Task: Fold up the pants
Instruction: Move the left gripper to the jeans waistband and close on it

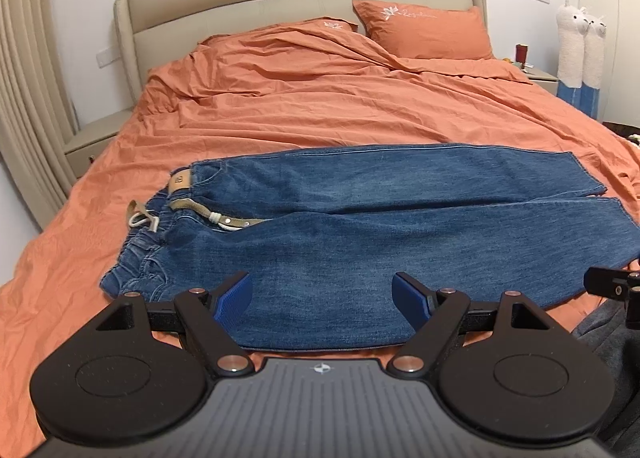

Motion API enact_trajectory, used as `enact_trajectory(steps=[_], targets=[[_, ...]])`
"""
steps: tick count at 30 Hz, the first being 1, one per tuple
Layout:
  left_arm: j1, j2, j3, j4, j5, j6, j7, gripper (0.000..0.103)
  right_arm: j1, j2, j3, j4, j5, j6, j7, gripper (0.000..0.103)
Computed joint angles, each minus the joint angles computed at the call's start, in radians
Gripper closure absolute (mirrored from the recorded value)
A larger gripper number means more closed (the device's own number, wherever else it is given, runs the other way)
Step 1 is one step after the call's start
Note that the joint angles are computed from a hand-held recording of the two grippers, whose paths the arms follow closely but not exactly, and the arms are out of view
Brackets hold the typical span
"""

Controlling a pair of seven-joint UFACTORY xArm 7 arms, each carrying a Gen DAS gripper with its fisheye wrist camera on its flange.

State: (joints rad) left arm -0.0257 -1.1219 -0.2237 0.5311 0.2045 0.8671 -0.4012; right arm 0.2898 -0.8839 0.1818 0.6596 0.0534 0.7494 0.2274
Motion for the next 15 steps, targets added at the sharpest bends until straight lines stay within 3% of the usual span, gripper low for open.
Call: enact_trajectory(steps=[5, 10, 15], targets=[[0.044, 0.034, 0.086, 0.001, 0.057, -0.044, 0.110, 0.020, 0.074, 0.044, -0.081, -0.060, 0.042, -0.189, -0.125, 0.021], [0.128, 0.126, 0.242, 0.028, 0.040, -0.124, 0.217, 0.034, 0.106, 0.190, -0.112, -0.061, 0.082, -0.364, -0.213, 0.022], [0.188, 0.319, 0.402, 0.095, -0.017, -0.248, 0.369, 0.034, 0.166, 0.400, -0.166, -0.015, 0.158, -0.521, -0.272, 0.028]])
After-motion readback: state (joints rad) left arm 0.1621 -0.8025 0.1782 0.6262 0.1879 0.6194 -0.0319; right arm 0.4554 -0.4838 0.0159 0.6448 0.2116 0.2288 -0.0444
